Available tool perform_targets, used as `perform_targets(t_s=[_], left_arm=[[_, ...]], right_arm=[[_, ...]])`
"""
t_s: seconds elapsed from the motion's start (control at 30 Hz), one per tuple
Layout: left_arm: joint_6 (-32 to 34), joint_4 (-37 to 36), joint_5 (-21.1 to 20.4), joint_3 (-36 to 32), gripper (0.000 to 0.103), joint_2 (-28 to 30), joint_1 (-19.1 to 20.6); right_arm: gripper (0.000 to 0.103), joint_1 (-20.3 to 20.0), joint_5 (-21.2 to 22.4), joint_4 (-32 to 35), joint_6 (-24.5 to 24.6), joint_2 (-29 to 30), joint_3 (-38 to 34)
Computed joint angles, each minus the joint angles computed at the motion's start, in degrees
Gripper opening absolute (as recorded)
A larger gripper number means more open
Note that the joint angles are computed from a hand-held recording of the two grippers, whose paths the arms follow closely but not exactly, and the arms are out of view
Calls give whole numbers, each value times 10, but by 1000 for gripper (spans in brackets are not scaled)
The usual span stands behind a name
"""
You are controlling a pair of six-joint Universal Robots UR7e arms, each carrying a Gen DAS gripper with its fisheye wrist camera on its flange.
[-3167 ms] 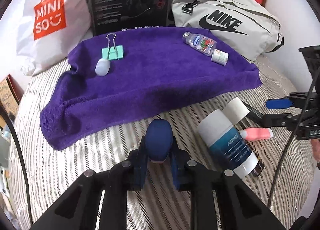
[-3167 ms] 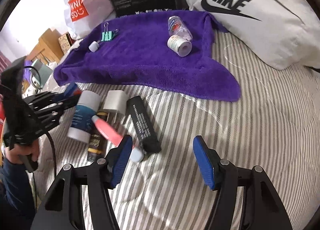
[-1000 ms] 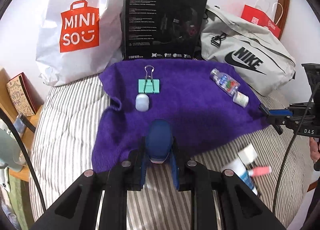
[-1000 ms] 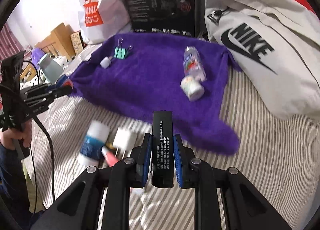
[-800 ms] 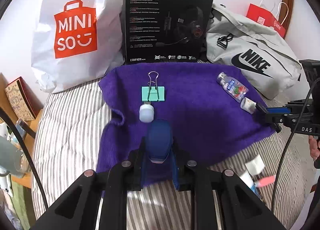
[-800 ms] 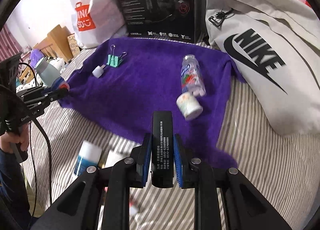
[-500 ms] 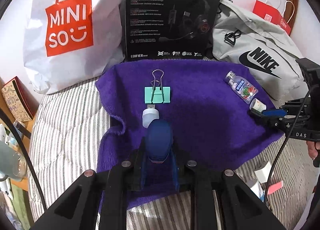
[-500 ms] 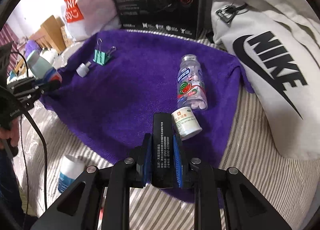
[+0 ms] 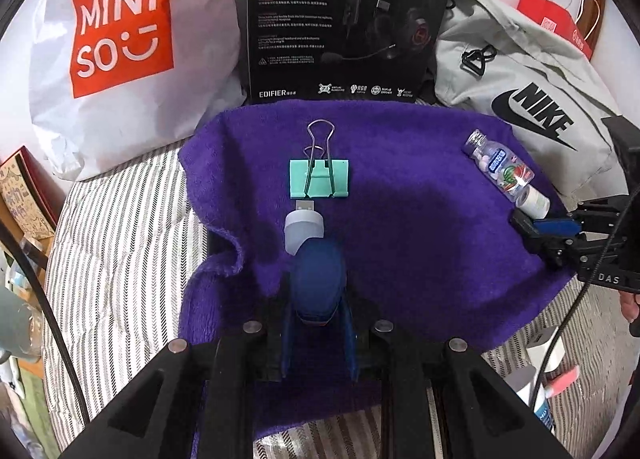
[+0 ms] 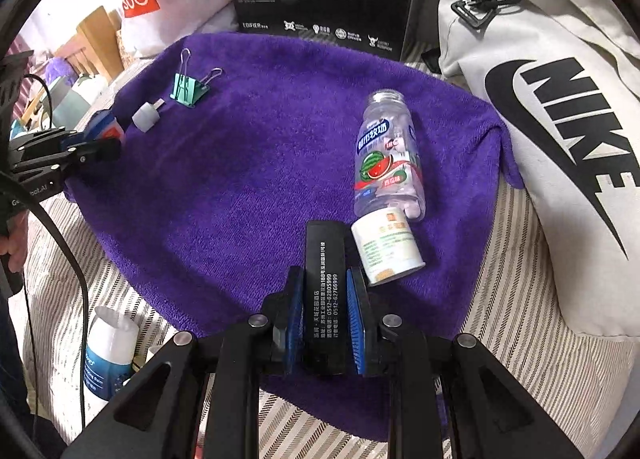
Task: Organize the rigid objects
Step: 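Lower the tube by the clip with the left gripper while the right releases the box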
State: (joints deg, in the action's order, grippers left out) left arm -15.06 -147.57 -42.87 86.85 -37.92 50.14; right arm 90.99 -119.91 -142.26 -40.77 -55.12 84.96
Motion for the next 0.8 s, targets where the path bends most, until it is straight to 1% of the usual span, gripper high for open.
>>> perform_targets(t_s=[0.2,0.3,0.43,0.53,0.57,0.63,0.7,0.73,0.8], left_arm=[[1,17,8,-13,20,12,4],[7,14,12,-12,20,14,3],[15,8,29,-8,20,18,-2],[11,-5,27,-2,20,17,-2],[10,-8,23,-1,23,16,-1],[7,-9,15,3,28,12,-1],[6,-5,14,3,35,13,-2],[4,-1,15,2,37,13,-3],[-1,5,14,2,45,13,-5]], right_arm=[[22,-4,14,4,1,-4,0],[22,-7,22,1,1,-9,5],[28,-11,38,15,9,-14,4],[29,-11,32,24,14,-19,6],[30,-11,28,24,15,-20,7],[37,-9,14,13,11,-23,12],[37,-9,11,8,8,-28,16],[37,-9,12,10,11,-31,17],[37,-8,13,10,18,-38,20]])
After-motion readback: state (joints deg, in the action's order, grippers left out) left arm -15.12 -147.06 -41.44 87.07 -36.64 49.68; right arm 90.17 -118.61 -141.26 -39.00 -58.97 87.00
